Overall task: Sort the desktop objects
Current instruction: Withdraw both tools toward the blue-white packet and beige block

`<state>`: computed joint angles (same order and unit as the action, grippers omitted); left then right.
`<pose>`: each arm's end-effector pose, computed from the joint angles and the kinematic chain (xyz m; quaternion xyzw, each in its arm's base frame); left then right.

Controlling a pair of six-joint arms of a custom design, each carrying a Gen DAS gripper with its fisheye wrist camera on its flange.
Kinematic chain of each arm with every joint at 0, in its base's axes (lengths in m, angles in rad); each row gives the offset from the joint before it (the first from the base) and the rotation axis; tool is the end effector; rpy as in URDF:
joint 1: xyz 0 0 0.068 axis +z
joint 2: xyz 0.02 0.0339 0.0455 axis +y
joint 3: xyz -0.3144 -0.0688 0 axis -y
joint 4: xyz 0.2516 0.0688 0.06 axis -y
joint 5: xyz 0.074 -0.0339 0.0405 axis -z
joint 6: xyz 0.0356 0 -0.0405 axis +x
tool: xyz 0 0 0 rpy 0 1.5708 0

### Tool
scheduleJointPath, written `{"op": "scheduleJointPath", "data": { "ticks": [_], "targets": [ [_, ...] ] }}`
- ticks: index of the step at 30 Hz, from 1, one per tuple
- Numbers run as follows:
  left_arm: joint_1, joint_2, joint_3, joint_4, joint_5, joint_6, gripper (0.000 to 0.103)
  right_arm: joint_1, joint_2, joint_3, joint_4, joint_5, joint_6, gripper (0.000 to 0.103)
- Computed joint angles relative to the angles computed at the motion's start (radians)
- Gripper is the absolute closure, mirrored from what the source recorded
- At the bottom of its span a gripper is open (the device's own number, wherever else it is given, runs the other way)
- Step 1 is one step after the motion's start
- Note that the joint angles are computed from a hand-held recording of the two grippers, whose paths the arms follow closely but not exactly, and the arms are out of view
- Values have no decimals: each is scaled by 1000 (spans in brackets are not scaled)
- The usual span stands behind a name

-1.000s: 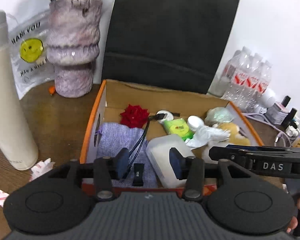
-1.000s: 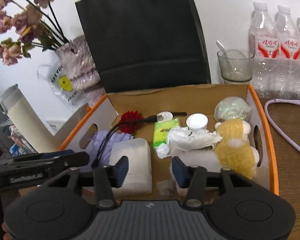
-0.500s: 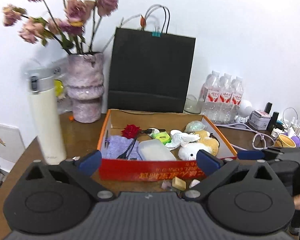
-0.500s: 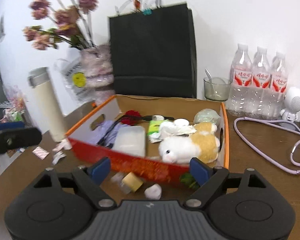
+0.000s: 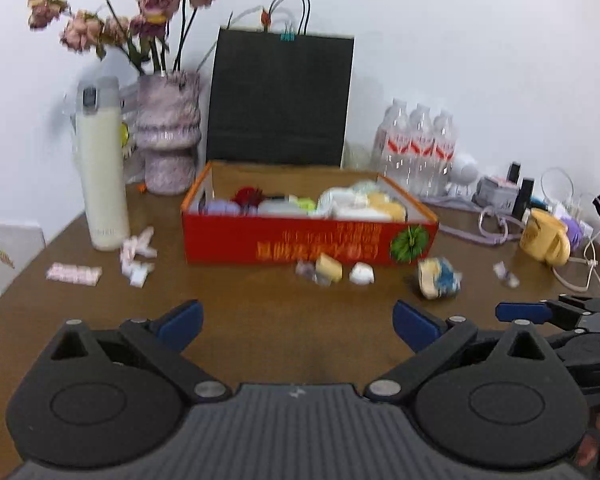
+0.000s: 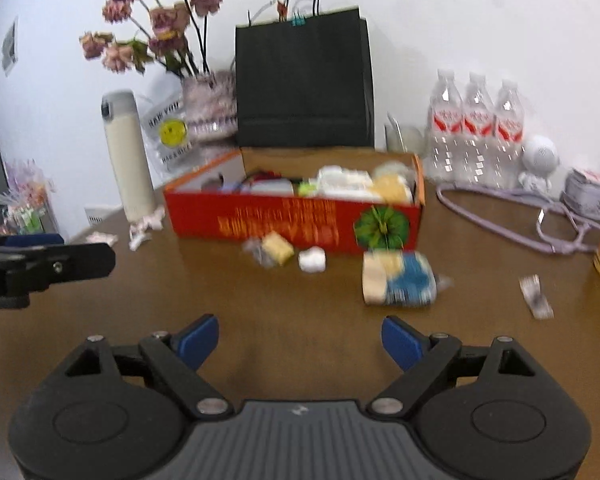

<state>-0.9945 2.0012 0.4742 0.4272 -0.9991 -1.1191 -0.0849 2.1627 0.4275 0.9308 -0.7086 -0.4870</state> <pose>0.1692 -0.2054 0.0674 -0.1647 0.8450 0.0507 0.5063 0.2844 -0.0010 0.0436 -0.3008 0.8264 0.2098 0.4272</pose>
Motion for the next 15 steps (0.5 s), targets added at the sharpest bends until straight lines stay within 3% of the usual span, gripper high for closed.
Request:
{"op": "scheduleJointPath", "data": {
  "ticks": [4,9,15],
  "targets": [
    [-12,47,12,17,28,0,0,-51,49,-9,10,-18,-14,15],
    [10,100,8,150,76,51,0,-103,67,-16,65,8,3,15],
    [141,195,91,352,220,302,0,-142,91,48,58,53,15,15]
  ]
}}
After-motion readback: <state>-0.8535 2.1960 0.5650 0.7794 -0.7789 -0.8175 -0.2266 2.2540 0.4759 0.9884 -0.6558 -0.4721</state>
